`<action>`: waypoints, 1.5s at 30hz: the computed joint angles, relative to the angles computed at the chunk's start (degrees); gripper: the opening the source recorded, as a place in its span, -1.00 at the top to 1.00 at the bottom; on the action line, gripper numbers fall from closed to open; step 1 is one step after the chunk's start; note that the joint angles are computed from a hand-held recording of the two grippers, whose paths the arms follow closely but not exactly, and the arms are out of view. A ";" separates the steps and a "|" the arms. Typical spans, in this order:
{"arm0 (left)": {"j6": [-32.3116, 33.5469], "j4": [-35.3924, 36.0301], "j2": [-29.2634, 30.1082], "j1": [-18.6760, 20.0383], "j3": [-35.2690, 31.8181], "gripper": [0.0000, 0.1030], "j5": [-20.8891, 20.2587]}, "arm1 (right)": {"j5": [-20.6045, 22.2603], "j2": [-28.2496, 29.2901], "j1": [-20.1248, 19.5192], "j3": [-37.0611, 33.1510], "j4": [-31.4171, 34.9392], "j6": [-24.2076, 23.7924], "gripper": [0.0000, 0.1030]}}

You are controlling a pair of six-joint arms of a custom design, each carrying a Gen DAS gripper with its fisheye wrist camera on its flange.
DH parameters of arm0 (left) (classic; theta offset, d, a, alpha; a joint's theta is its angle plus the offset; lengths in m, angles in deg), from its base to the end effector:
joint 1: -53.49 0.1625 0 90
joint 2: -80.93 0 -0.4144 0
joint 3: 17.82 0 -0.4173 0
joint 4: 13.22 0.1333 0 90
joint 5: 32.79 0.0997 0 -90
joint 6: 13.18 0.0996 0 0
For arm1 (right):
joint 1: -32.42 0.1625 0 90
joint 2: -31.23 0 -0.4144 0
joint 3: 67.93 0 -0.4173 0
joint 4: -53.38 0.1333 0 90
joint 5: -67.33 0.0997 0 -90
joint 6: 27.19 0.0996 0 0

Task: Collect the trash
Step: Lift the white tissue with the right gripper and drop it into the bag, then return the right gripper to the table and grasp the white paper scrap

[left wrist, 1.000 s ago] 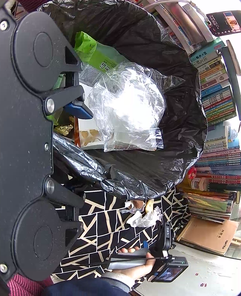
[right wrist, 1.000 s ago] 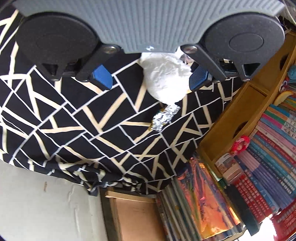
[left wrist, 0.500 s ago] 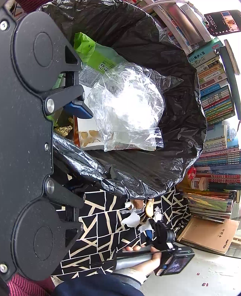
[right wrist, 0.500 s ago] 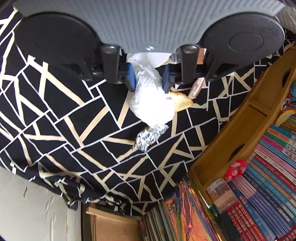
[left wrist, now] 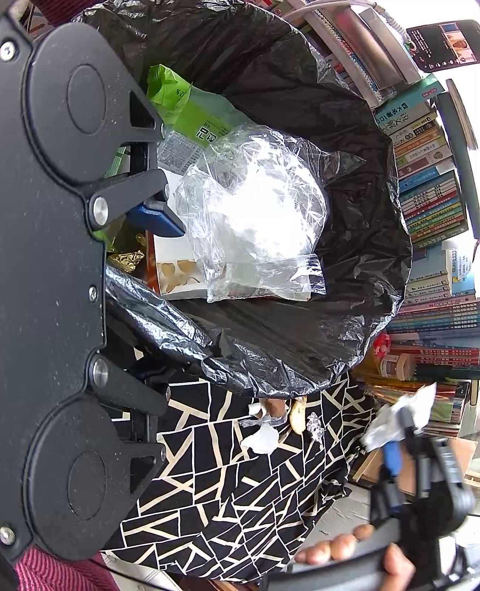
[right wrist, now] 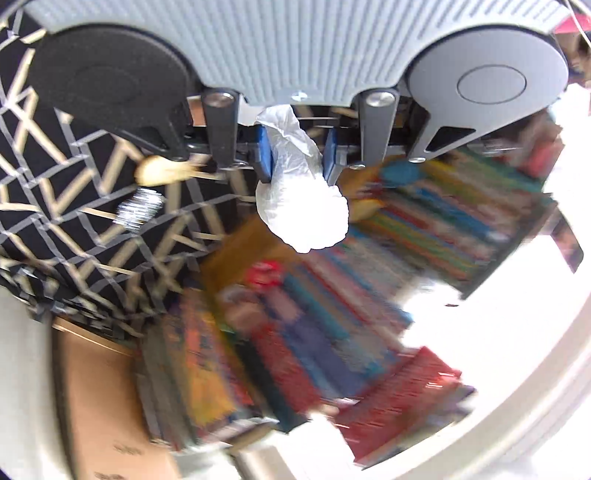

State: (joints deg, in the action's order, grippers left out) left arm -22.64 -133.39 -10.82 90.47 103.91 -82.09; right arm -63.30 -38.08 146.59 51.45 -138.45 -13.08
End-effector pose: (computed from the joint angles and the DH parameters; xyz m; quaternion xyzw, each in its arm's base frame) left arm -0.2392 -0.4283 0.2930 0.3473 0.8709 -0.1817 0.2965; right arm 0.2816 -0.4604 0.2617 -0.0770 -0.8538 0.4891 0.1609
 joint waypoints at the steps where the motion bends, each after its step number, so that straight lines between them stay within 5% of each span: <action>1: 0.02 0.00 0.01 0.01 -0.01 -0.24 -0.01 | 1.92 0.49 0.81 -0.26 -1.38 -1.42 0.34; 11: 0.33 -0.14 0.12 0.03 0.00 -0.25 0.30 | 22.60 5.52 5.06 -4.56 -0.06 -10.34 0.20; 13: 0.33 -0.15 0.14 0.02 0.00 -0.25 0.31 | 23.88 6.73 5.84 -5.47 1.10 -11.96 0.07; 16: 0.33 -0.15 0.14 0.02 0.00 -0.24 0.31 | 23.54 8.31 6.43 -6.22 2.57 -13.53 -0.43; 20: 0.37 -0.20 0.12 0.02 0.03 -0.24 0.30 | 22.64 8.60 6.30 -5.95 3.67 -13.34 -0.60; 28: 0.35 -0.16 0.11 0.03 0.02 -0.24 0.32 | 17.09 7.66 5.53 -4.42 -1.63 -11.60 -0.72; 37: 0.38 -0.16 0.10 0.07 -0.01 -0.24 0.28 | 0.69 6.77 3.88 -3.40 -5.56 -7.88 -0.84; 45: 0.41 -0.19 0.07 0.09 0.00 -0.24 0.27 | -11.00 7.12 -1.42 -1.12 -1.58 -1.77 -0.86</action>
State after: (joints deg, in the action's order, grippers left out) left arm -22.23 -133.58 -10.75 90.56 103.91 -81.82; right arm -74.29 -30.96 145.17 50.33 -140.03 -14.85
